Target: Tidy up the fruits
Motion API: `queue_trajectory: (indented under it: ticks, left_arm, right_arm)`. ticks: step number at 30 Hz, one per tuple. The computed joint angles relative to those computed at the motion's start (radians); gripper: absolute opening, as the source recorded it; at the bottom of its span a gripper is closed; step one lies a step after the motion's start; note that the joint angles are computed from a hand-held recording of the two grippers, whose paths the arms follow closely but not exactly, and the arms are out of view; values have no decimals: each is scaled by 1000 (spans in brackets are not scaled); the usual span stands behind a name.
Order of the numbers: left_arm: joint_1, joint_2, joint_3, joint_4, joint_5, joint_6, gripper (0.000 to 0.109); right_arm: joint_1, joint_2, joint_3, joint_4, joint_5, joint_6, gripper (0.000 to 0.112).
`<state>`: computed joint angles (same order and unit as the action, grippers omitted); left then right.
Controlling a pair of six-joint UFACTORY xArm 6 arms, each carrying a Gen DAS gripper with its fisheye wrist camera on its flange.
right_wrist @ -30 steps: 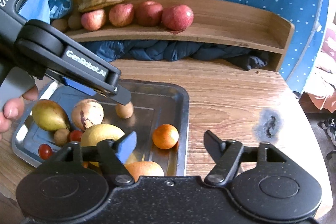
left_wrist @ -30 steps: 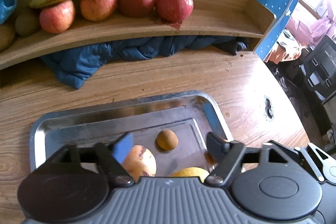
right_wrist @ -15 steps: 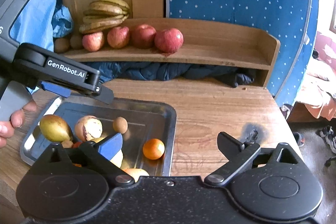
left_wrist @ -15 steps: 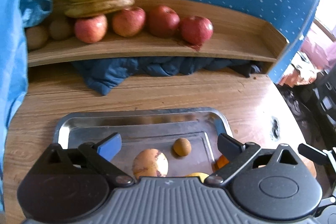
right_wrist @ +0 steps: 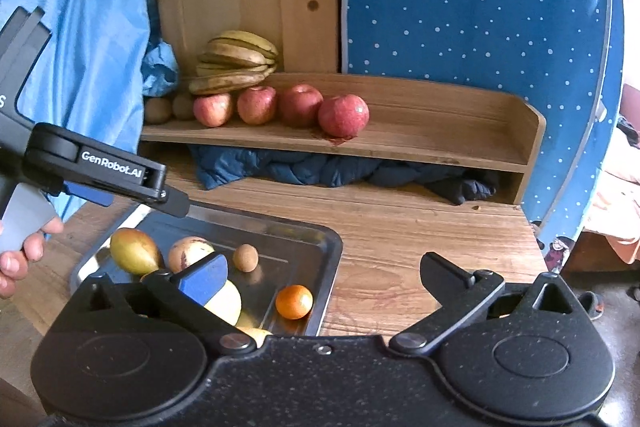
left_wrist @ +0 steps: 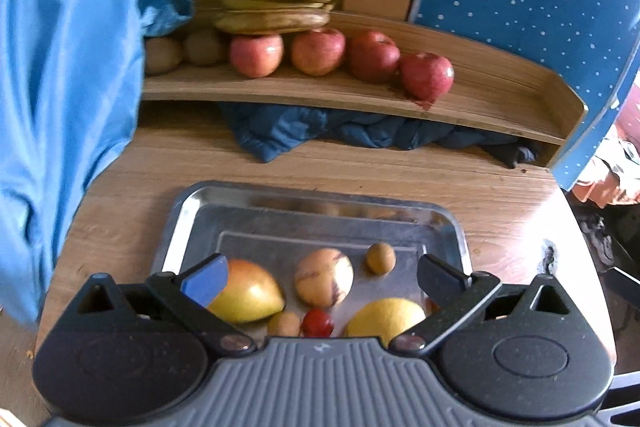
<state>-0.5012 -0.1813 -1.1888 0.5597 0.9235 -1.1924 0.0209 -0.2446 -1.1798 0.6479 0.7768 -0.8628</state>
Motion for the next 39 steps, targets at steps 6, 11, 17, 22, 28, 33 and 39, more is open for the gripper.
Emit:
queue_trajectory:
  ticks: [6,11,17,22,28,33,39]
  left_arm:
    - [-65,-32,8,47,100,-100,102]
    - [-109,-52,13,79,162,-173,102]
    - [-174,-70,9,121,250,-246,102]
    - [-209,-91,6,134,298,-274,102]
    - [-234,-99,1,147,332,-286,102]
    - [-249,-113,14,149,350,-300,102]
    - [-260,-151,53,156,350,-307,102]
  right_arm:
    - [-40,-15,2,74,62,-72,102]
    - [-66,-25,3,110,110,-124,102]
    - [-97,-41,5,162,143,-182,102]
    - [-119,-54,4,194,167,-189,102]
    - [-142,-79,19,206,203,-189,102]
    - [-144,-101,36,202,212,-186,102]
    - [-131,-129,56,195,195,-180,102]
